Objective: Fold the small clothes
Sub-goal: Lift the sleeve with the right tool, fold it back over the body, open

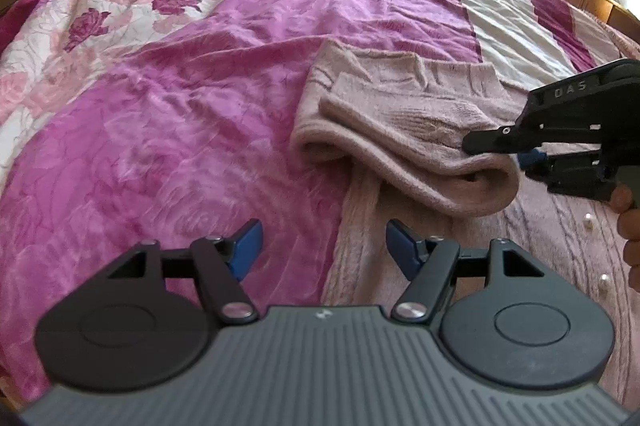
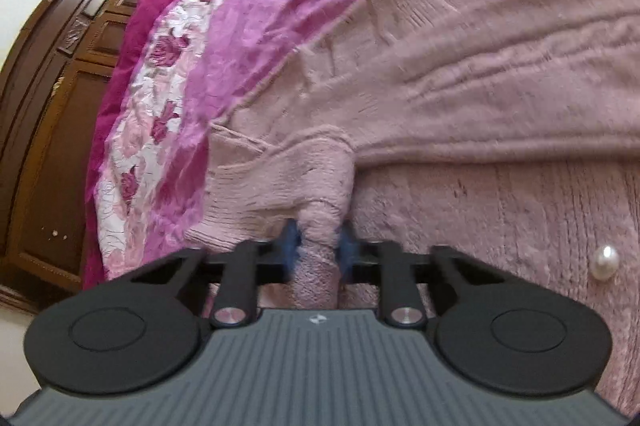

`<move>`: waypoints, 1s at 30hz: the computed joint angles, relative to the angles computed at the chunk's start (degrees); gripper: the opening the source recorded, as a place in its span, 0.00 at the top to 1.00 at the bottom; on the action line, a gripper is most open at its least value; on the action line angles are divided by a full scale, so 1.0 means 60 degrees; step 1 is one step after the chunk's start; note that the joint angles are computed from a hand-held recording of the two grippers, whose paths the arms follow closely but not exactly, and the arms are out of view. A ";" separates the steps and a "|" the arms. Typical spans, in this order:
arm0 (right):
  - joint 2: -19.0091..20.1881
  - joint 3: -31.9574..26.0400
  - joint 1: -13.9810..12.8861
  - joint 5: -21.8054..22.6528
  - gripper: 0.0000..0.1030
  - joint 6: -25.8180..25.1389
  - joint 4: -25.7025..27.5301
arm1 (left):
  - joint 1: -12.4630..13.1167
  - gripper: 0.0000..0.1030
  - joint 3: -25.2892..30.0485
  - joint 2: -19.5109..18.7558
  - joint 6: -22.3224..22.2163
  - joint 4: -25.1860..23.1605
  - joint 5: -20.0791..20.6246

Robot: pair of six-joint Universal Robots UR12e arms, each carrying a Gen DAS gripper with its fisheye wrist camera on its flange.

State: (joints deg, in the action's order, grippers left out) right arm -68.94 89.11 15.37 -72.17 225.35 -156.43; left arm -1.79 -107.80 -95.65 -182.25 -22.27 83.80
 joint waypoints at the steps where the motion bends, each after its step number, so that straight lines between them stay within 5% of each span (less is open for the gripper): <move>1: -0.0014 -0.0049 0.0022 -0.0163 0.88 -0.0231 -0.0086 | -0.0006 0.33 0.0030 -0.0052 -0.0043 0.0110 -0.0037; 12: 0.0062 -0.1295 0.0326 -0.1981 0.89 -0.3634 -0.0489 | -0.0243 0.33 0.0719 -0.0909 -0.0289 0.0813 0.0374; 19: -0.0253 -0.0823 0.0314 -0.3522 0.89 -0.5290 -0.1156 | -0.0461 0.31 0.0875 -0.1166 0.0136 0.0827 0.1105; 24: -0.0533 0.0103 0.0068 -0.4273 0.89 -0.4851 -0.1163 | -0.0580 0.30 0.0853 -0.1195 0.0755 0.0854 0.1335; 30: -0.0776 0.1072 -0.0248 -0.3938 0.88 -0.3494 -0.0773 | -0.0600 0.30 0.0870 -0.1192 0.0911 0.0766 0.1396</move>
State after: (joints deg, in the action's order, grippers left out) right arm -73.59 95.54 13.88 -95.80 204.38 -161.06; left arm -5.39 -102.58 -102.80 -176.78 -17.68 92.17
